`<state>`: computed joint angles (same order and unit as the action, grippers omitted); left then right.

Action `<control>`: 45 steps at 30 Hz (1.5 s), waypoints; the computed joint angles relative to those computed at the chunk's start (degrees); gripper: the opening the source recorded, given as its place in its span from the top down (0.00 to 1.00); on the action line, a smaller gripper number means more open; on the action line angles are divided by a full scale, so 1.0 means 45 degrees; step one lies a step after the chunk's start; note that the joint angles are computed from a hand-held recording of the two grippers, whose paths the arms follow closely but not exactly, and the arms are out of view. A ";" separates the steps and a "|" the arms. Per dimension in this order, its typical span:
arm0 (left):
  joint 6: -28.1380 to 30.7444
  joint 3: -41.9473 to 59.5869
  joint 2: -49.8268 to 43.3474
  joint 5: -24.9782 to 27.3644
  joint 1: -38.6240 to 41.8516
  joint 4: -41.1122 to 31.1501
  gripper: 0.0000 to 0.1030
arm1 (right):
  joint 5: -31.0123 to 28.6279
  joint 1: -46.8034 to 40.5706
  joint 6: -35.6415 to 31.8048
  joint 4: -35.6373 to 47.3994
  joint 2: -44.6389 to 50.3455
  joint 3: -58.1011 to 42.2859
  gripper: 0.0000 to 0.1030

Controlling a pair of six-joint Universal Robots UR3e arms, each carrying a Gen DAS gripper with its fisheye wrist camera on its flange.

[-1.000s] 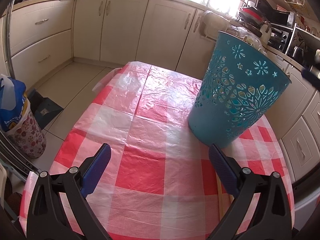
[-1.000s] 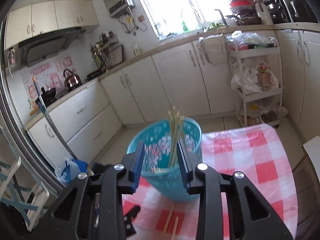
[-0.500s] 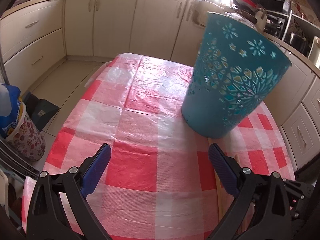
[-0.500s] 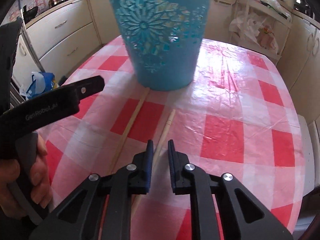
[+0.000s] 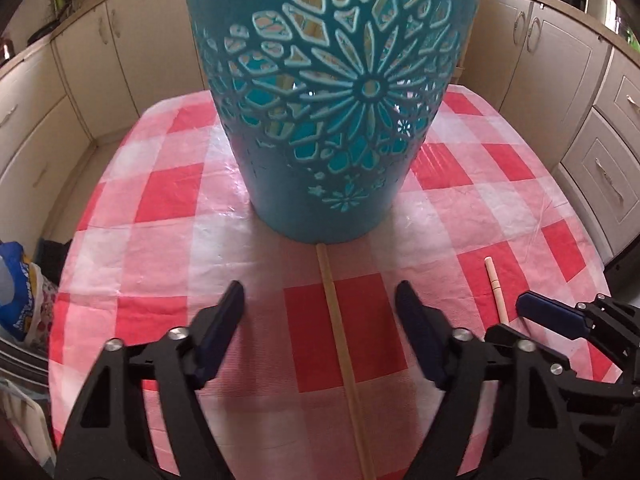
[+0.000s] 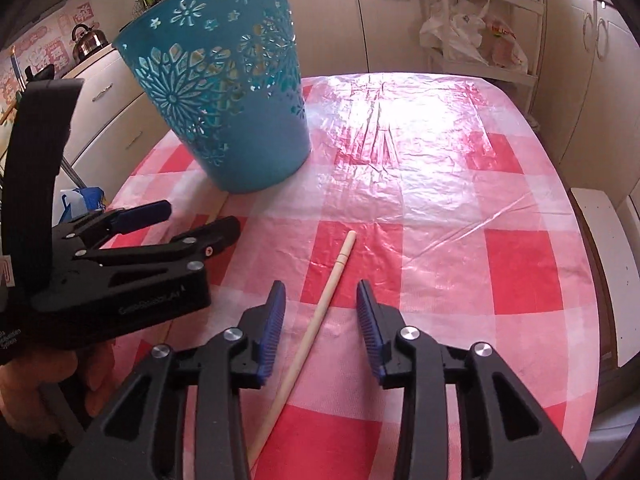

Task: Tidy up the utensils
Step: 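Grasp a wooden stick with the right tool while the left tool grasps another, then lower the left tool's stick into the teal bin and open the left tool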

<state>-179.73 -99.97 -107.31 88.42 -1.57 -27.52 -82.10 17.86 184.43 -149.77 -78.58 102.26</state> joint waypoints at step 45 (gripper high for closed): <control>-0.0826 -0.3063 0.6402 -0.7382 0.5119 0.3788 0.95 | 0.3581 -0.2469 0.0014 -0.1269 -0.0843 0.2194 0.94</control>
<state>-183.45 -113.75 -78.50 55.20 21.47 -10.47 -65.99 6.75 184.50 -155.48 -82.38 112.14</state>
